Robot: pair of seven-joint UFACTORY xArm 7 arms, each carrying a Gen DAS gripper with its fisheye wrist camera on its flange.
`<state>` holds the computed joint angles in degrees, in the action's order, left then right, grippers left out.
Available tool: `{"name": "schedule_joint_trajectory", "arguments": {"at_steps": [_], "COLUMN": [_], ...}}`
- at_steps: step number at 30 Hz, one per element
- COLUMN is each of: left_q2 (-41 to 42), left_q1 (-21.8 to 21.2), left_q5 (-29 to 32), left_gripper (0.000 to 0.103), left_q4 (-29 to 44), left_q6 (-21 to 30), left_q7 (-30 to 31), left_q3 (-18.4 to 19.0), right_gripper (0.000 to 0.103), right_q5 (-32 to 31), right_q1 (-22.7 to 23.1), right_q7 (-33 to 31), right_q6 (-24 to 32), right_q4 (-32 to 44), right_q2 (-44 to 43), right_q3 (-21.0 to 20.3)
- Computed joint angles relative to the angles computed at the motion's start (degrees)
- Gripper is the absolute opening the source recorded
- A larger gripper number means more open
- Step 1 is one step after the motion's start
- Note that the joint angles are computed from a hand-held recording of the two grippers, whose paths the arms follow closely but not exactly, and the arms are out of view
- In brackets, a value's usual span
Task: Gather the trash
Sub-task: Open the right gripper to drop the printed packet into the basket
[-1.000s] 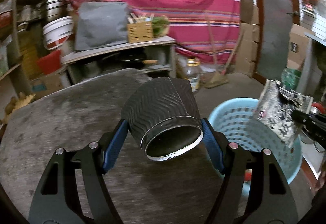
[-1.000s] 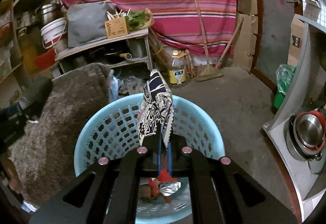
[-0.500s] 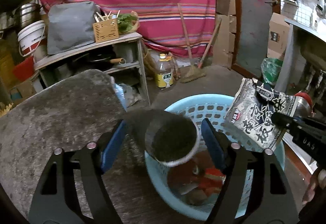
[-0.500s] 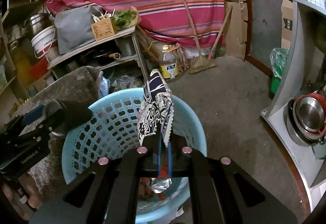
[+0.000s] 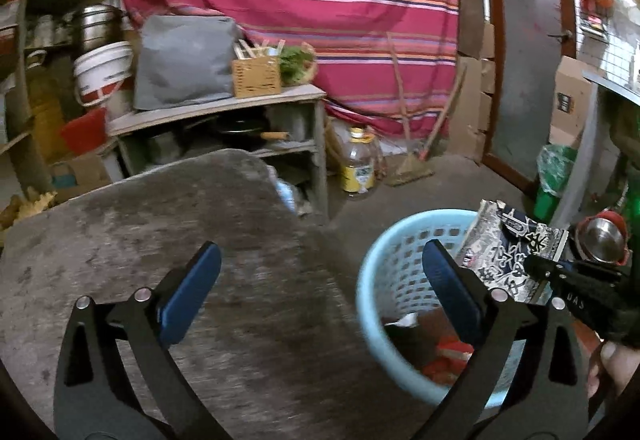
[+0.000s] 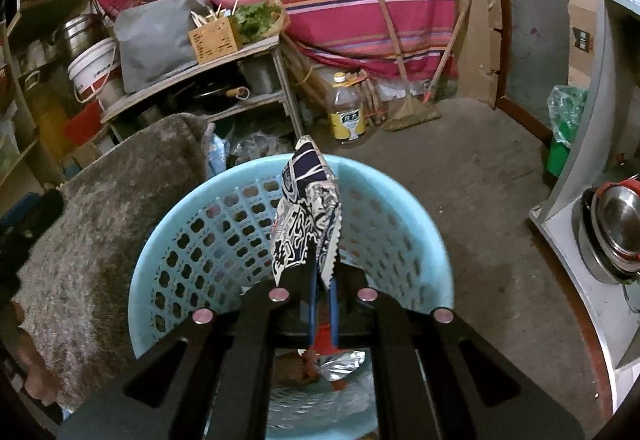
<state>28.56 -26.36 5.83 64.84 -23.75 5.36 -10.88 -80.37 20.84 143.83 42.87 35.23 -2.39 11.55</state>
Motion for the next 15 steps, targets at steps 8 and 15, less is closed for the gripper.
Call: {"name": "schedule_joint_trajectory", "arguments": {"at_steps": [8, 15], "left_q2": [-4.2, -7.6], "left_q1": [7.2, 13.7], "left_q5": [3.8, 9.6], "left_gripper": [0.098, 0.098], "left_q4": [-6.0, -11.3], "left_q6": [-3.5, -7.5], "left_q7": [-2.7, -6.7], "left_q3": [-0.5, -0.4], "right_gripper": [0.082, 0.091], "right_q5": [3.6, 9.0], "right_q1": [1.1, 5.1], "right_q7": [-2.9, -8.4], "right_q6": [2.8, 10.6], "right_q4": [4.8, 9.4], "right_q2": [5.1, 7.7], "right_q3": [-0.6, 0.1]}}
